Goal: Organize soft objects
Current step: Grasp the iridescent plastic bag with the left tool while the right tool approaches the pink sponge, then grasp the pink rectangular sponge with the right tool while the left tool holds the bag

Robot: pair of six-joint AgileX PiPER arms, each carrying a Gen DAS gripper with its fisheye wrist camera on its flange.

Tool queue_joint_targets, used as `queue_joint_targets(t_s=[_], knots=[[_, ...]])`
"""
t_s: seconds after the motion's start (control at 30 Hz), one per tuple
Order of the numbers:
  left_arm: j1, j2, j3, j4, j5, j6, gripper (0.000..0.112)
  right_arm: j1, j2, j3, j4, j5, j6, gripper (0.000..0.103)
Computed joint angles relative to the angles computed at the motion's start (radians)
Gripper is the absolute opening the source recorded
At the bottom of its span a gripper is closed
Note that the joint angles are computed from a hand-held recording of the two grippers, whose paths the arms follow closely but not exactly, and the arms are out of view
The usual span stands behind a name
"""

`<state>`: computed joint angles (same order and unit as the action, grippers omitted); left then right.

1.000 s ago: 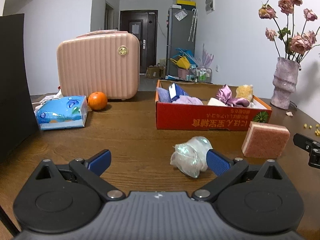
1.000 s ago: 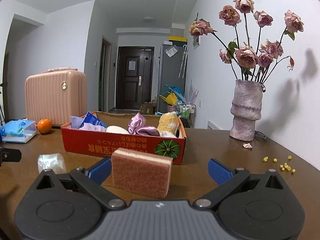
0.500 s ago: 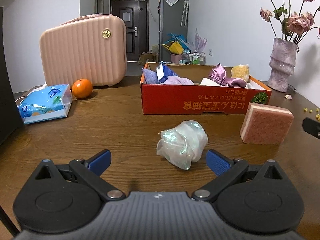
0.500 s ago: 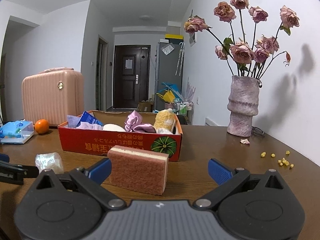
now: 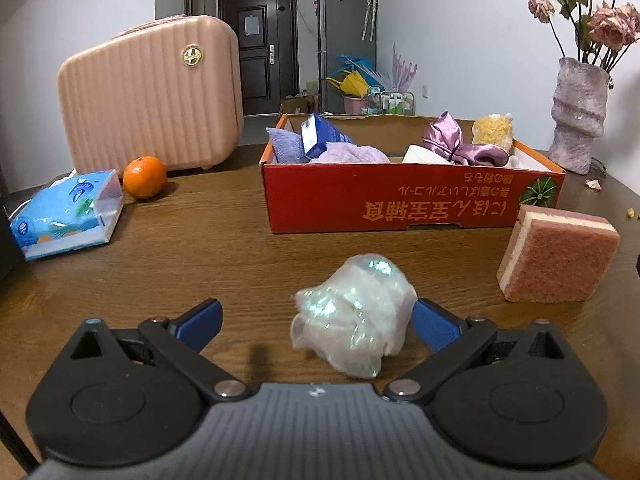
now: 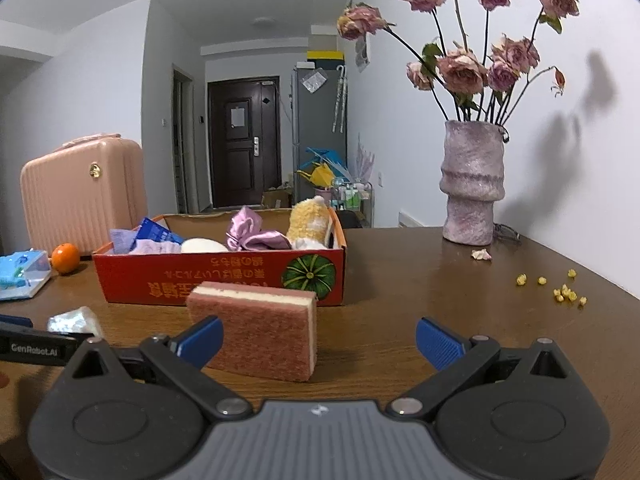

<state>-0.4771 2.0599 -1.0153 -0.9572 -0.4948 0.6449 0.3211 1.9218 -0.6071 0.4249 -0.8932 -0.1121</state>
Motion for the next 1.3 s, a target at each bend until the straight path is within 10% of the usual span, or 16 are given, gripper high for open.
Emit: queue_joint_targets(t_s=[0.23, 0.6, 1.3], knots=[[0.006, 0.043, -0.068, -0.017, 0.014, 0.051, 0.102, -0.029, 0.024, -0.056, 0.018, 0.069, 0.000, 0.103], [0.075, 0.054, -0.116, 0.109, 0.198, -0.038, 0.042, -0.035, 0.054, -0.090, 0.031, 0.068, -0.006, 0.103], [0.088, -0.067, 0.067, 0.267, 0.019, -0.250, 0.041, 0.000, 0.096, -0.131, -0.036, 0.030, 0.041, 0.103]])
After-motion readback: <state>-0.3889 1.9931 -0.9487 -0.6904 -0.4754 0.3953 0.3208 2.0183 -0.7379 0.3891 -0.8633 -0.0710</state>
